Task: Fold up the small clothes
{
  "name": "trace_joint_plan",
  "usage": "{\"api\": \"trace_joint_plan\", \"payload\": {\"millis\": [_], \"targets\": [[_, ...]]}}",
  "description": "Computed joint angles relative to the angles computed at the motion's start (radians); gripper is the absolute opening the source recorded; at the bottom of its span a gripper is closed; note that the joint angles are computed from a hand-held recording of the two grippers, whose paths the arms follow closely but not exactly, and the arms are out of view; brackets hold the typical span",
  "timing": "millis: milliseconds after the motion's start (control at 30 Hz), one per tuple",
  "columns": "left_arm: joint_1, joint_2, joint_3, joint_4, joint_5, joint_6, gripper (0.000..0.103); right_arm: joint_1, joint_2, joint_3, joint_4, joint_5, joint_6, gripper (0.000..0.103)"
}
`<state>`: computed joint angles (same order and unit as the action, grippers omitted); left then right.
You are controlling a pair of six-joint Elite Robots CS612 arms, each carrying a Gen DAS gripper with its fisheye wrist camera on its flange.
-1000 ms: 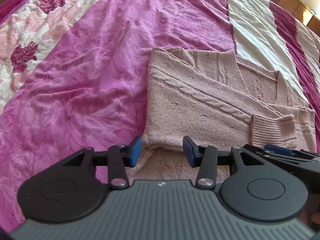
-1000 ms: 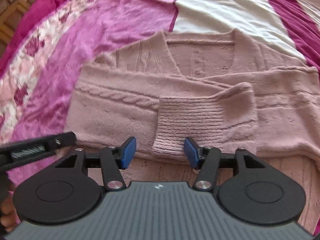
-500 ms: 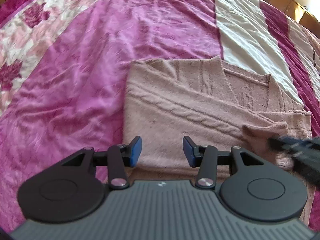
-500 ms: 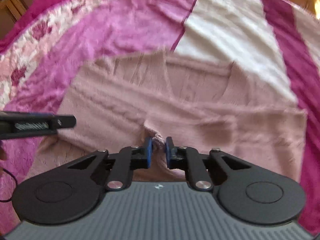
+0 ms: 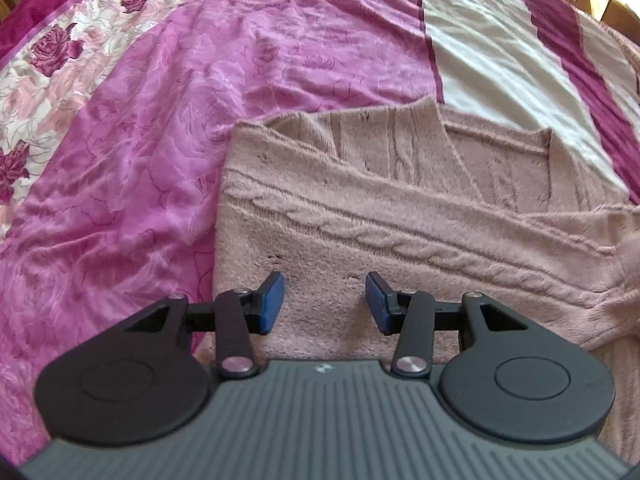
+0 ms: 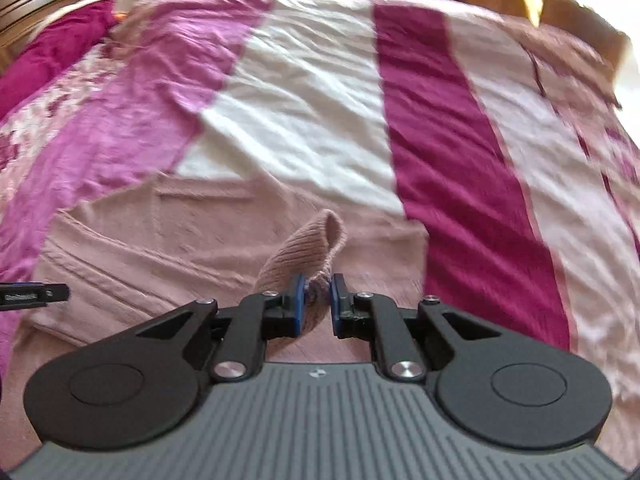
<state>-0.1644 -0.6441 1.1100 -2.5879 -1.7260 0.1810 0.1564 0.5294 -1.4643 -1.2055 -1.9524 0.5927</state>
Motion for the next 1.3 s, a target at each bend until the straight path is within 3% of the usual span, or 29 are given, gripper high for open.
{"api": "trace_joint_plan", "payload": {"millis": [200, 267, 333, 633, 833, 1300], "targets": [[-0.008, -0.004, 0.017, -0.023, 0.034, 0.017, 0.047, -0.014, 0.036, -0.018, 0.144, 0.014, 0.122, 0.016], [-0.008, -0.006, 0.014, -0.013, 0.038, 0.011, 0.047, -0.016, 0.052, -0.035, 0.138, 0.023, 0.150, 0.023], [-0.007, -0.009, 0.012, -0.003, 0.040, -0.003, 0.047, -0.014, 0.049, -0.034, 0.156, 0.004, 0.163, 0.046], [0.016, -0.048, 0.047, 0.025, 0.048, -0.041, 0.047, -0.011, 0.051, -0.099, 0.181, 0.067, 0.251, 0.064], [0.044, -0.084, 0.085, 0.065, 0.068, -0.063, 0.047, 0.010, 0.065, -0.154, 0.246, 0.144, 0.324, 0.065], [0.095, -0.163, 0.194, 0.201, 0.107, -0.020, 0.047, 0.065, 0.073, -0.241, 0.439, 0.198, 0.426, 0.066]]}}
